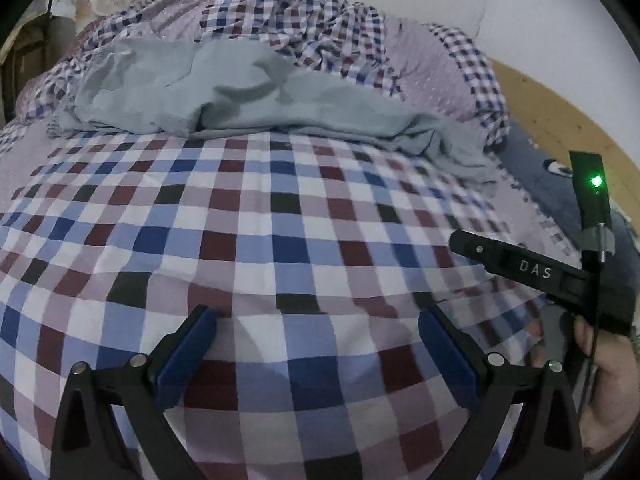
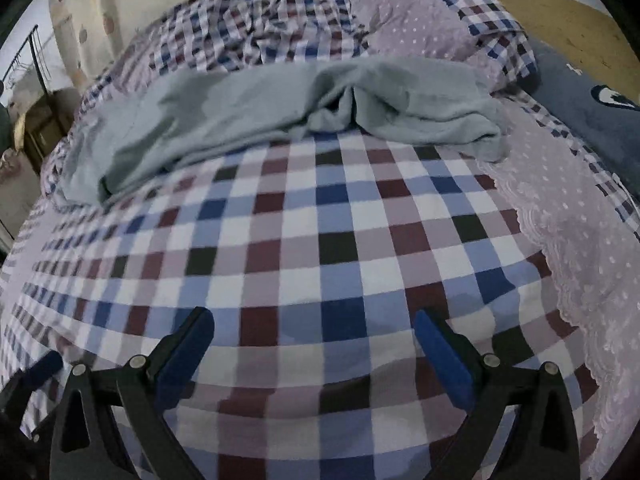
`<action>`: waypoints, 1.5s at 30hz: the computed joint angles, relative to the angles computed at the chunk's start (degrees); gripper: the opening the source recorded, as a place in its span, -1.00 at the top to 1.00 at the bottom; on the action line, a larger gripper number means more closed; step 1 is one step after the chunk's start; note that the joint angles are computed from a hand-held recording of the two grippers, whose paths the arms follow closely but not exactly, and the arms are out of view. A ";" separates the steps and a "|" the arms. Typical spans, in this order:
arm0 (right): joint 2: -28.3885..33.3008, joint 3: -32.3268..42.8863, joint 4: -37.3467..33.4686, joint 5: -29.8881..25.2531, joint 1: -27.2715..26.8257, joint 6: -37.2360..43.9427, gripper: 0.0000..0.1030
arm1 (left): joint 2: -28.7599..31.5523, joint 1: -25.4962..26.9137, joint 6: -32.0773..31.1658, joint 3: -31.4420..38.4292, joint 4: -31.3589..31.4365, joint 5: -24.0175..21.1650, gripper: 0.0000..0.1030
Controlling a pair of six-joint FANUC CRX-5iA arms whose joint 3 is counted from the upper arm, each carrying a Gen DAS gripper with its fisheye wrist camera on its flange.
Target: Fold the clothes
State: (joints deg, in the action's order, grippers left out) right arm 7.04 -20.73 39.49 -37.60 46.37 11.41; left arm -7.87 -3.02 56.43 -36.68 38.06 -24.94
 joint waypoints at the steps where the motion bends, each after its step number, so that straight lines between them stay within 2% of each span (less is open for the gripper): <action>1: 0.32 0.34 -0.72 0.01 -0.09 0.48 -0.99 | 0.25 -0.06 1.18 0.64 -1.61 -0.07 -0.99; 4: 1.64 1.72 -2.26 -1.76 0.06 1.72 -0.99 | 1.36 -0.46 8.44 3.41 -9.85 -0.67 -0.99; 7: 2.77 3.05 -2.50 -4.03 0.55 2.37 -0.99 | 3.14 -1.89 19.25 8.19 -22.52 -2.84 -0.99; 10: 3.58 3.84 -2.63 -5.65 0.94 2.41 -0.99 | 4.49 -2.95 24.41 10.89 -28.48 -4.33 -1.00; 19: 5.98 5.82 -0.35 -11.35 2.84 0.99 -0.99 | 5.77 -4.30 29.86 12.98 -33.97 -4.80 -1.00; 24: 5.26 4.93 -0.56 -9.65 2.39 0.33 -1.00 | 5.69 -3.93 28.47 12.54 -32.76 -4.48 -1.00; 37: 5.73 5.26 0.31 -10.96 2.90 -0.71 -1.00 | 5.97 -4.55 31.11 13.64 -35.03 -5.57 -1.00; 45: 5.66 5.13 0.49 -11.13 2.92 -0.75 -1.00 | 6.12 -4.38 30.45 13.62 -34.35 -5.63 -1.00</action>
State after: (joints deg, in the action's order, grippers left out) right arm 12.69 -15.60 39.98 -48.73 49.29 10.66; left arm -1.74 -7.40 86.88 -23.06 3.70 -30.58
